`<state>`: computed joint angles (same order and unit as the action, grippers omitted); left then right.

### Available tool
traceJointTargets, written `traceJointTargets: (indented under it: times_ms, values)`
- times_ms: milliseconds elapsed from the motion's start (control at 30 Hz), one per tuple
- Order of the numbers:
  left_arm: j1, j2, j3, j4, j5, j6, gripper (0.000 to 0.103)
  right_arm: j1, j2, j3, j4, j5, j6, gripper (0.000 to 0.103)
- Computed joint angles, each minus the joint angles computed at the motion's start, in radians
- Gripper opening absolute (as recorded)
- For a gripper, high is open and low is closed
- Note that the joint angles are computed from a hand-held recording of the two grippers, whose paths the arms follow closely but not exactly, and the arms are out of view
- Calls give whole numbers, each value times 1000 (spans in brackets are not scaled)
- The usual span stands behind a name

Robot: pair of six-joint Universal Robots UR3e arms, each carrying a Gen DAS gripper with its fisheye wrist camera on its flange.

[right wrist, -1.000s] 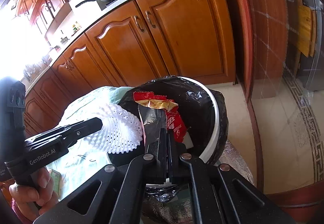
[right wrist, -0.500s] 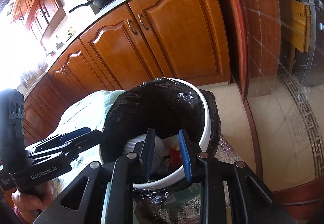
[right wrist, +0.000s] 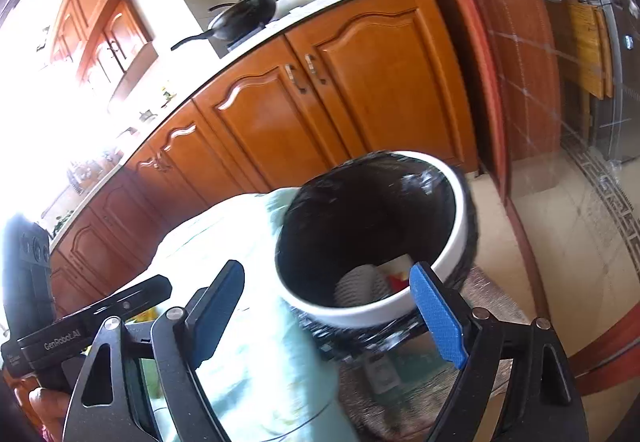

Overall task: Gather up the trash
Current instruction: 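Move both tools back to the table trash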

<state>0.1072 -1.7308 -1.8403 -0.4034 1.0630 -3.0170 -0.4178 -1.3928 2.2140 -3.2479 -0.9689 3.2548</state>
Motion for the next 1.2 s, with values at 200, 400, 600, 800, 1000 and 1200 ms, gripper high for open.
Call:
traceJointTargets:
  times_ms: [200, 400, 600, 800, 1000, 1200]
  values:
    - [181, 183, -204, 3, -69, 63, 68, 102, -12, 14, -26, -24, 44, 87]
    - [359, 314, -332, -51, -133, 143, 68, 216, 24, -32, -32, -57, 83, 87]
    - [550, 431, -439, -144, -202, 253, 68, 330, 71, -95, -18, -95, 100, 87]
    - [718, 533, -518, -262, -240, 386, 68, 423, 108, -143, -1, -115, 111, 87]
    - [856, 601, -547, -386, -270, 517, 68, 518, 138, -195, 1, -146, 119, 87]
    - [931, 619, -555, -448, -281, 595, 68, 602, 179, -277, 33, -164, 120, 87]
